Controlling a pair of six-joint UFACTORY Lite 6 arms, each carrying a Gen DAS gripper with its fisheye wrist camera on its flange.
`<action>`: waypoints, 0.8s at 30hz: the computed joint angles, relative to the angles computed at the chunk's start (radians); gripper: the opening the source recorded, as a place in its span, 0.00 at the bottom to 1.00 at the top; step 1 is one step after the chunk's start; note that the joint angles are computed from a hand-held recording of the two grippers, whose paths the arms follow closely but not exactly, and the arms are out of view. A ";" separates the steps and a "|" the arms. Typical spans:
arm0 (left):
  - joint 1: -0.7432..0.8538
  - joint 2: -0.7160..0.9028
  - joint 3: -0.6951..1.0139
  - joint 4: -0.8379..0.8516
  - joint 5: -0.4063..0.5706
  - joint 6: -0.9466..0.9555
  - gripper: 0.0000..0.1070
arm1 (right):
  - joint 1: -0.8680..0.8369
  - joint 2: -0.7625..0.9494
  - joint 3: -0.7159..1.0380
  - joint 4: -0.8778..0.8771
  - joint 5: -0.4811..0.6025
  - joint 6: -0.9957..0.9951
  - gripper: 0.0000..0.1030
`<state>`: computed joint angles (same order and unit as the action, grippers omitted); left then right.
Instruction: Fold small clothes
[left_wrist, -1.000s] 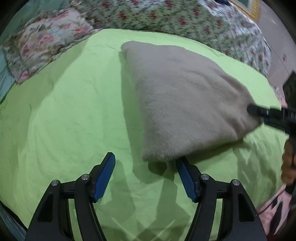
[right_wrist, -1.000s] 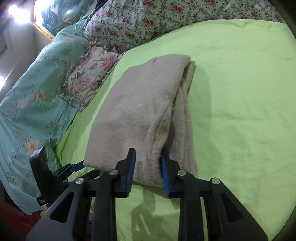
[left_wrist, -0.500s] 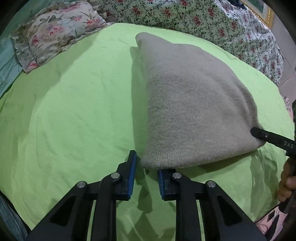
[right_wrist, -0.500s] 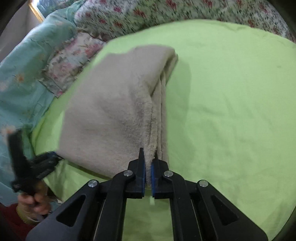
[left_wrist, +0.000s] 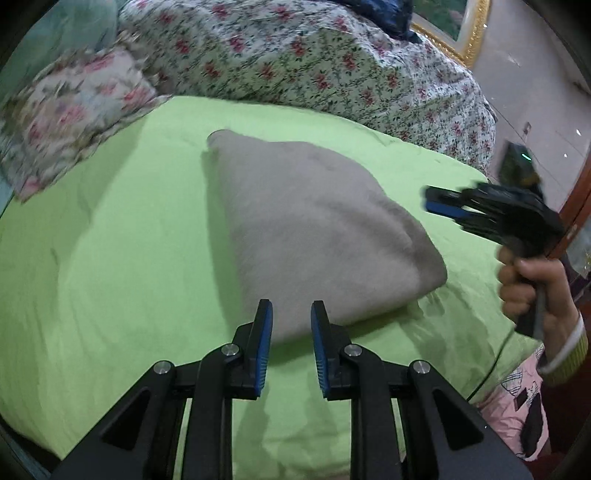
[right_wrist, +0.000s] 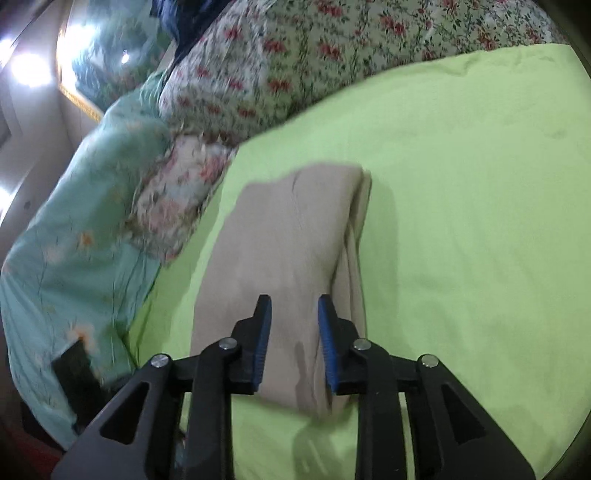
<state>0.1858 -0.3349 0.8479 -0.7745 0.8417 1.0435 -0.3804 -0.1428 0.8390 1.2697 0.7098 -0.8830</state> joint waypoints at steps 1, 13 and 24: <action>-0.023 0.029 0.011 -0.001 -0.010 -0.002 0.20 | 0.011 0.067 0.046 0.012 -0.008 0.002 0.27; -0.165 0.312 0.098 0.063 -0.149 -0.119 0.19 | 0.122 0.482 0.424 -0.183 -0.168 0.182 0.07; -0.110 0.215 0.156 0.030 -0.088 -0.107 0.38 | 0.264 0.033 0.104 -0.284 -0.295 0.239 0.12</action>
